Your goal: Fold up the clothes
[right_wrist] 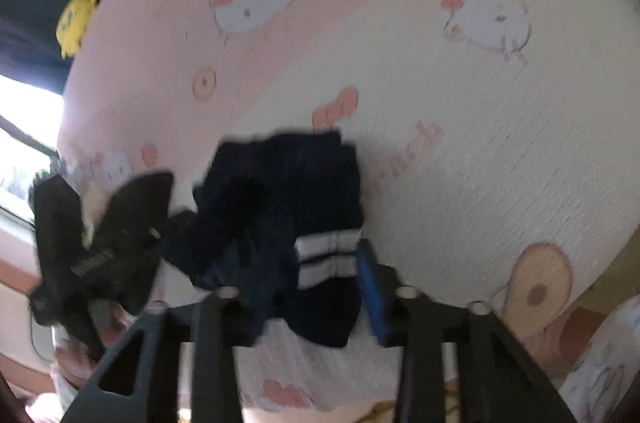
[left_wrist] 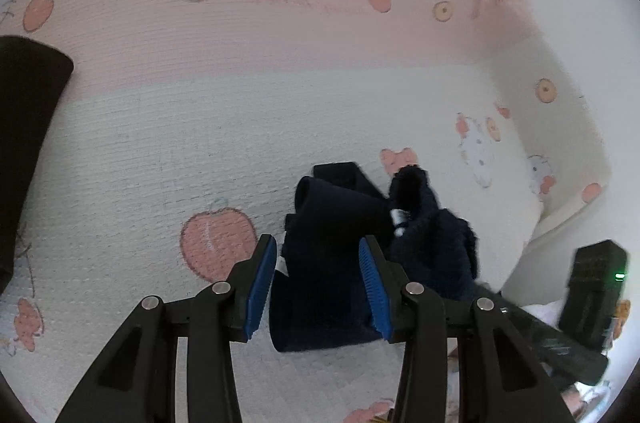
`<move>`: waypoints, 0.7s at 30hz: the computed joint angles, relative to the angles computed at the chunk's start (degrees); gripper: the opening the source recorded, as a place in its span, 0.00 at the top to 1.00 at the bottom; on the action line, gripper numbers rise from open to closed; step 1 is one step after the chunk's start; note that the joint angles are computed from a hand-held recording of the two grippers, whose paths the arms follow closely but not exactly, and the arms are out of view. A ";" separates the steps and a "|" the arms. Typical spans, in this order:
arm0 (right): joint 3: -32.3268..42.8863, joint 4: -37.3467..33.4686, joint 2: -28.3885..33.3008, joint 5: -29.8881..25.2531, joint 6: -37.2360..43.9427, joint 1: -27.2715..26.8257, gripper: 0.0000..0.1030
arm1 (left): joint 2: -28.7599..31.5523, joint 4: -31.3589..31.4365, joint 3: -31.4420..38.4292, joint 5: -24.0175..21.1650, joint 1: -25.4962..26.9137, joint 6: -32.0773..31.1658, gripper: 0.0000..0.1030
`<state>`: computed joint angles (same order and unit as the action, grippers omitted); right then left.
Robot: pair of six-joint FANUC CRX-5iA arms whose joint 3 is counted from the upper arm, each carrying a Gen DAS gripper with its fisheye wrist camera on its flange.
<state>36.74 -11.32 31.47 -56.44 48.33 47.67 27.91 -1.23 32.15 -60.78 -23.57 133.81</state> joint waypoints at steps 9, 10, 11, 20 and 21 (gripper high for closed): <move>1.23 3.68 1.04 -2.34 -0.07 1.32 0.75 | 4.58 -3.54 12.31 -7.79 -4.69 -17.17 0.45; 1.27 4.08 1.10 -2.43 -0.05 1.45 0.75 | 4.82 -3.35 12.66 -7.95 -4.86 -18.36 0.45; 1.17 4.28 1.07 -2.44 -0.01 1.51 0.75 | 6.06 -3.73 14.54 -9.36 -5.09 -18.94 0.45; -1.88 7.20 -0.75 0.56 -1.90 2.23 0.90 | 9.03 -4.69 16.75 -11.59 -5.15 -20.26 0.55; -2.39 7.47 -1.16 1.37 -1.86 2.31 0.90 | 9.53 -3.64 16.70 -12.32 -4.54 -18.85 0.65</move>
<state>34.35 -3.85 30.30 -55.07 46.47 49.98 37.43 -4.87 48.84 -73.11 -28.11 114.95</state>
